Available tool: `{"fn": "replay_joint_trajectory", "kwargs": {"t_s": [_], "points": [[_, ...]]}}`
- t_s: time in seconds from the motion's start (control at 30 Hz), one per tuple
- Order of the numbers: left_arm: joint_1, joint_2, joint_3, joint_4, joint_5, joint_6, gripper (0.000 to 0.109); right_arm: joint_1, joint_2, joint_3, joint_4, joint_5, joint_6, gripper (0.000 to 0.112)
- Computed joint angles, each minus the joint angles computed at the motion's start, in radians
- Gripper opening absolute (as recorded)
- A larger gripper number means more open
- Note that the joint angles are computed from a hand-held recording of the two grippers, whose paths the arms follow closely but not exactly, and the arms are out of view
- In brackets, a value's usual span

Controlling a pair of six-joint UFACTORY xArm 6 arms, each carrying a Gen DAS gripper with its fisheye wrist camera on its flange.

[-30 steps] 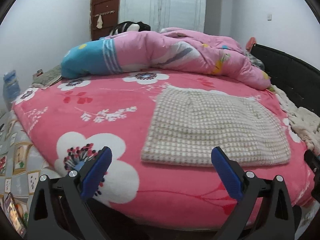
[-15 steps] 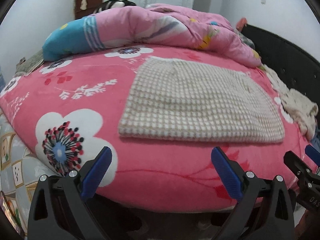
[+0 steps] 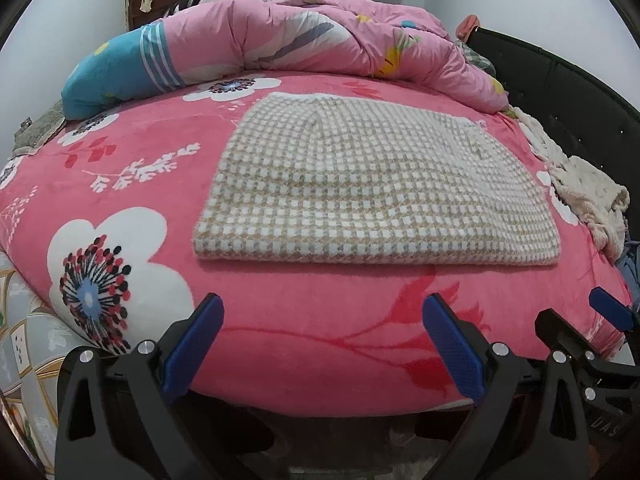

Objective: Fold large clothes

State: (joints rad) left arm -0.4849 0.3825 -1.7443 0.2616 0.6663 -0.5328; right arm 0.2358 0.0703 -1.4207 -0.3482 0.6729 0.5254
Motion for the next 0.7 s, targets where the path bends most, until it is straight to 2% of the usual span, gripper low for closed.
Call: {"fn": "replay_joint_trajectory", "kwargs": {"t_s": [0.7], "points": [[-0.011,-0.004,0.003,-0.005,-0.011,0.016,0.098,-0.008,-0.016,0.016,0.008,-0.003,-0.01,0.095]]}}
